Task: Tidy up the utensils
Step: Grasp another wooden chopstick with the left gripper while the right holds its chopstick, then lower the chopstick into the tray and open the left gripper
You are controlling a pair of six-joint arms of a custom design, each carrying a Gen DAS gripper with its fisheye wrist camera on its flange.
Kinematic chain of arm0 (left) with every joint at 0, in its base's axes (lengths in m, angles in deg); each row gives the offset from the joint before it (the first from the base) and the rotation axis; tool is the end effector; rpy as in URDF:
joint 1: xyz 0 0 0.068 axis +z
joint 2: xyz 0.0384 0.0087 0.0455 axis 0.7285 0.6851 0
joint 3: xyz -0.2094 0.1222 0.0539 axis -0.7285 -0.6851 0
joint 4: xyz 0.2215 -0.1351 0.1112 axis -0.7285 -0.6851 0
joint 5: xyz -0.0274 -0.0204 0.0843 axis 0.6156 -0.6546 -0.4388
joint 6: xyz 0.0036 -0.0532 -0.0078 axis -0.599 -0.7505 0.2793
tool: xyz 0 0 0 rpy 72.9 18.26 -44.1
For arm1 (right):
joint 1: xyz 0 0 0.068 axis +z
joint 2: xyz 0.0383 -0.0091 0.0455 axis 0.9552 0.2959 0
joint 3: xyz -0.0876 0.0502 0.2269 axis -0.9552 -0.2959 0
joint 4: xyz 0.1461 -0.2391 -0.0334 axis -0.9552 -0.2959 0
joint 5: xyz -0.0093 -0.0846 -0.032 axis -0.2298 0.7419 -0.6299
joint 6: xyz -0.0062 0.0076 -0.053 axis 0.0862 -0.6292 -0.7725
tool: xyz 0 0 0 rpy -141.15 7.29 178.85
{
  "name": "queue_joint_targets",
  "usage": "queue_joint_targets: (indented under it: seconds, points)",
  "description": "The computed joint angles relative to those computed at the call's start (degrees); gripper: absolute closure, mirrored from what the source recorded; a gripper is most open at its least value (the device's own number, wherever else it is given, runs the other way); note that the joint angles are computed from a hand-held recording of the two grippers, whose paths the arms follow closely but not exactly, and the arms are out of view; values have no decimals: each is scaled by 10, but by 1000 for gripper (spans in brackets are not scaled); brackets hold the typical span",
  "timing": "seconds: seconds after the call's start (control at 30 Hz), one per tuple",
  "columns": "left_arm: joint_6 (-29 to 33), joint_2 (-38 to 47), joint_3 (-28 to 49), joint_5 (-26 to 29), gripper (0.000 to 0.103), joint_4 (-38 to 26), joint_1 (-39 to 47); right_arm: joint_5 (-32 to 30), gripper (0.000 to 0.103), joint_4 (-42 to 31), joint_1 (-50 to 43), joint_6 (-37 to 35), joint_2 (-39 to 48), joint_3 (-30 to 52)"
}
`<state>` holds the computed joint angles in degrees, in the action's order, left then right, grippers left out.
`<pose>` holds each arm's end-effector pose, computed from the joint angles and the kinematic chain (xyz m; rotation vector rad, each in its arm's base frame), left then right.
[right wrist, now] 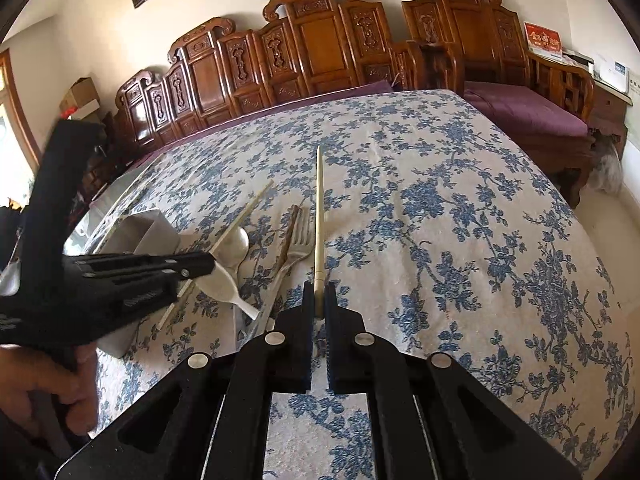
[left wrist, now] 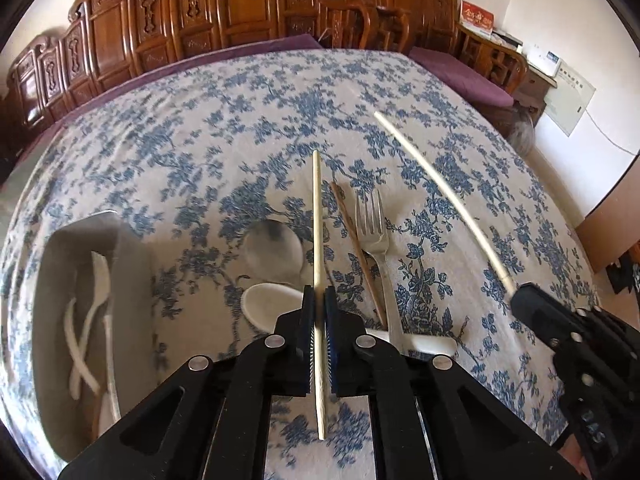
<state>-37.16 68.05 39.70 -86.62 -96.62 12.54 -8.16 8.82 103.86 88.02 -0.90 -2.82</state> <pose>0.2603 -0.1661 0.2335 0.0310 2.5802 -0.0659 0.2492 0.1517 0.2205 -0.3147 2.3643 0.4524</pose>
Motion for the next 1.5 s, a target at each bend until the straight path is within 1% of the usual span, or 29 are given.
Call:
queue_joint_targets:
  seconds: [0.27, 0.5, 0.73, 0.87, 1.1, 1.3, 1.5]
  points:
    - [14, -96, -41, -12, 99, -29, 12, 19, 97, -3, 46, -1, 5, 6]
    - [30, -184, -79, -17, 99, -66, 37, 50, 97, -11, 95, -7, 17, 14]
    - [69, -281, -119, -8, 99, -98, 83, 67, 97, -14, 136, -2, 24, 28]
    - [106, -324, -143, 14, 99, -111, 135, 73, 97, -12, 161, 0, 36, 44]
    - [190, -371, -186, 75, 99, -120, 266, 87, 97, -13, 198, -4, 81, 79]
    - [252, -372, -215, 122, 99, -107, 356, 91, 97, -15, 207, -7, 105, 92]
    - [276, -366, -241, 153, 99, -87, 397, 92, 97, -14, 209, -6, 124, 97]
